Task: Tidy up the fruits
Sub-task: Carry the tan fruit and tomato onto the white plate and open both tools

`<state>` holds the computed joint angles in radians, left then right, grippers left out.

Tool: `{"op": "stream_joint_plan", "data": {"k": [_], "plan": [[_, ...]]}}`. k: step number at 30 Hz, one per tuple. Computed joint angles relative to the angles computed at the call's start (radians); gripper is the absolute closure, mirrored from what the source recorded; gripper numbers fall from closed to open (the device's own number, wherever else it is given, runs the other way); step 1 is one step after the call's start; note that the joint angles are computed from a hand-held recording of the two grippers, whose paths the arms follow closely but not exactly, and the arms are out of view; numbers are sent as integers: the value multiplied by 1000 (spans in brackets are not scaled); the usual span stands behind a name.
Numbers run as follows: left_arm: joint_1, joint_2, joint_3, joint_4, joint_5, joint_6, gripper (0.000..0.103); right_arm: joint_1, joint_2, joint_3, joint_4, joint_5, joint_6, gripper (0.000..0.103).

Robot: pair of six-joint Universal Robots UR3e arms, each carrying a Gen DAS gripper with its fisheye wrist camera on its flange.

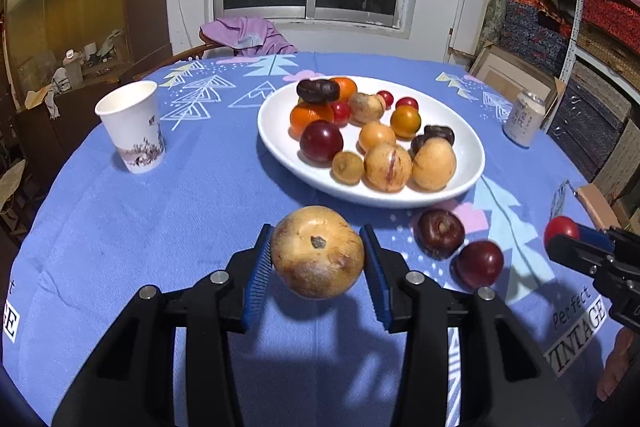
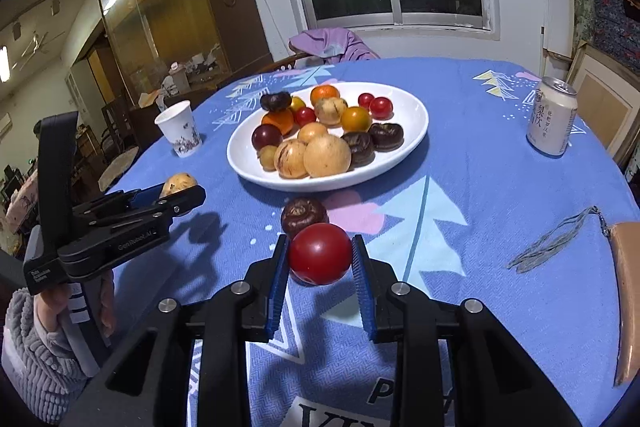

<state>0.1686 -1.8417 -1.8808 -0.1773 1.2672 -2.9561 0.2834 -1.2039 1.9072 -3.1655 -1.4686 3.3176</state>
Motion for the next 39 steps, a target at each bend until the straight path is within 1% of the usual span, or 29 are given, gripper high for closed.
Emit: {"op": "stream_joint_plan", "data": {"k": [2,4,6,8,9,11,14,16,18,19,21,23,24,25,26,29,31,32,33,35,37,38,39], "plan": [[-5,-28,83,-60,-3,-6,60,-23,-3,-29,37,24,5,72],[-27,-81,206,-124,9,-12,60,-45,5,-83,88,39,15,72],[-50,-143,337,-184,18,-32,60,-56,36,-190,169,39,8,72],[-69,-217,475,-242,23,-61,60,-64,98,-340,259,32,8,72],[-78,-264,557,-279,22,-81,60,-72,121,-388,287,46,11,72],[-94,-366,732,-371,17,-119,60,-97,205,-539,363,95,32,72],[-115,-509,971,-507,22,-144,60,-114,357,-789,497,138,54,72],[-125,-584,1084,-558,26,-151,60,-115,458,-955,582,135,62,72],[-135,-641,1164,-588,34,-147,60,-113,535,-1080,643,135,62,72],[-138,-657,1176,-576,38,-147,60,-113,568,-1134,668,132,65,72],[-145,-657,1147,-524,52,-141,50,-113,624,-1222,698,111,68,72],[-146,-653,1136,-508,51,-135,35,-117,661,-1274,720,106,71,70],[-145,-647,1121,-490,50,-138,31,-120,673,-1290,730,108,75,65],[-144,-638,1101,-469,47,-142,25,-124,677,-1290,729,113,81,61],[-142,-629,1081,-452,42,-145,23,-130,677,-1281,721,124,89,57],[-134,-598,1041,-429,34,-145,23,-141,646,-1223,679,136,102,57],[-119,-556,988,-399,23,-164,23,-144,607,-1167,644,142,111,57],[-108,-530,959,-396,11,-174,20,-145,592,-1150,635,143,112,55],[-99,-506,926,-386,4,-179,19,-145,570,-1119,620,143,115,48],[-78,-429,802,-337,-8,-183,16,-143,500,-1014,562,140,120,41],[-59,-353,670,-287,-7,-163,15,-139,422,-892,498,135,119,41],[-47,-306,578,-243,-3,-148,15,-137,371,-809,457,137,117,40],[-38,-270,502,-205,2,-140,15,-137,333,-747,426,138,118,36]]}}
